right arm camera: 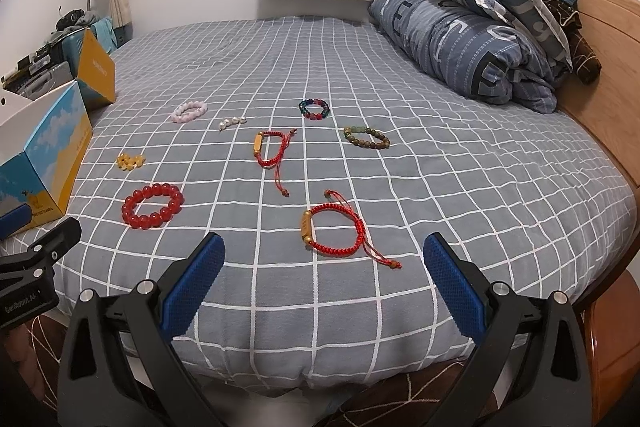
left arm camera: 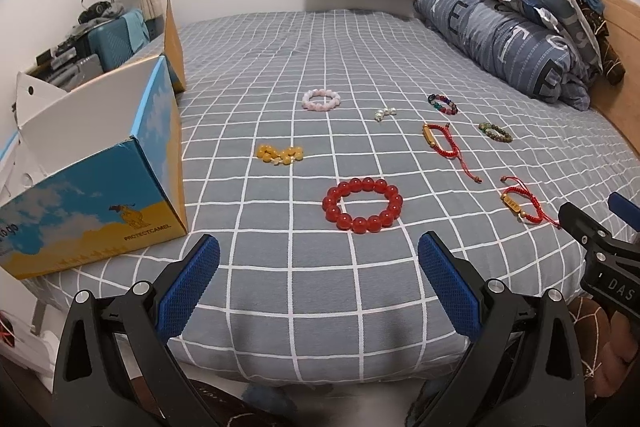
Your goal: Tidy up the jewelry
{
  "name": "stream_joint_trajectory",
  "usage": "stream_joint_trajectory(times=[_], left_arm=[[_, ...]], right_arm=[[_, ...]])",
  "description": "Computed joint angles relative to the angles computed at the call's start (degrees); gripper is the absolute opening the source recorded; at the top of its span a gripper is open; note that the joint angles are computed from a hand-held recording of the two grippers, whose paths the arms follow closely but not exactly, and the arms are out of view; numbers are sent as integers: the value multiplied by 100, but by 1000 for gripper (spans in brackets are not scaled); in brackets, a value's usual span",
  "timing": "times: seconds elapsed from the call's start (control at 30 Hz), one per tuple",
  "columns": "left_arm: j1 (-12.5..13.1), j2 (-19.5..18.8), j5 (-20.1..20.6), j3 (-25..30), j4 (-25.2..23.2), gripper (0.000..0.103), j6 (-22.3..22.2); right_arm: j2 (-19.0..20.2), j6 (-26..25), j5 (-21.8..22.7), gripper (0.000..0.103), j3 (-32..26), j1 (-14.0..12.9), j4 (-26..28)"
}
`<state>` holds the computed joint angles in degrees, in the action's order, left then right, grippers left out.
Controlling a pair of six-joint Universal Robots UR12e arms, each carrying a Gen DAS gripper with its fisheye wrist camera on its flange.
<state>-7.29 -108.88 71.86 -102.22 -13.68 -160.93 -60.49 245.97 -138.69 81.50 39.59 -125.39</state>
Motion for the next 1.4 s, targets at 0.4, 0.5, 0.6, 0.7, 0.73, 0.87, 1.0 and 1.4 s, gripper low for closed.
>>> stream_joint_trajectory(times=[0.4,0.5,0.6,0.7,0.73,0.87,1.0,1.4], left_arm=[[6,15,-28,-14,2,97,-6],[4,22,-31,-21,6,97,5],[4,25,-33,-18,-10,97,3],[0,27,-42,-12,-39,97,3],[-4,29,-35,-12,-42,97,1],[1,30,-53,-19,-37,97,0],[-1,33,-43,-20,-46,97,-1],[-2,39,-40,-18,-65,97,5]], right_arm=[[-18,-4,-7,96,18,-4,-15],[-16,1,-12,96,13,-1,-15],[-16,-5,-11,96,8,-2,-12],[-14,-1,-16,96,6,0,-7],[-15,-6,-11,96,8,-1,-15],[-11,-5,-12,96,4,0,-19],[-16,-3,-16,96,10,0,-16],[-3,7,-21,96,-25,4,19]])
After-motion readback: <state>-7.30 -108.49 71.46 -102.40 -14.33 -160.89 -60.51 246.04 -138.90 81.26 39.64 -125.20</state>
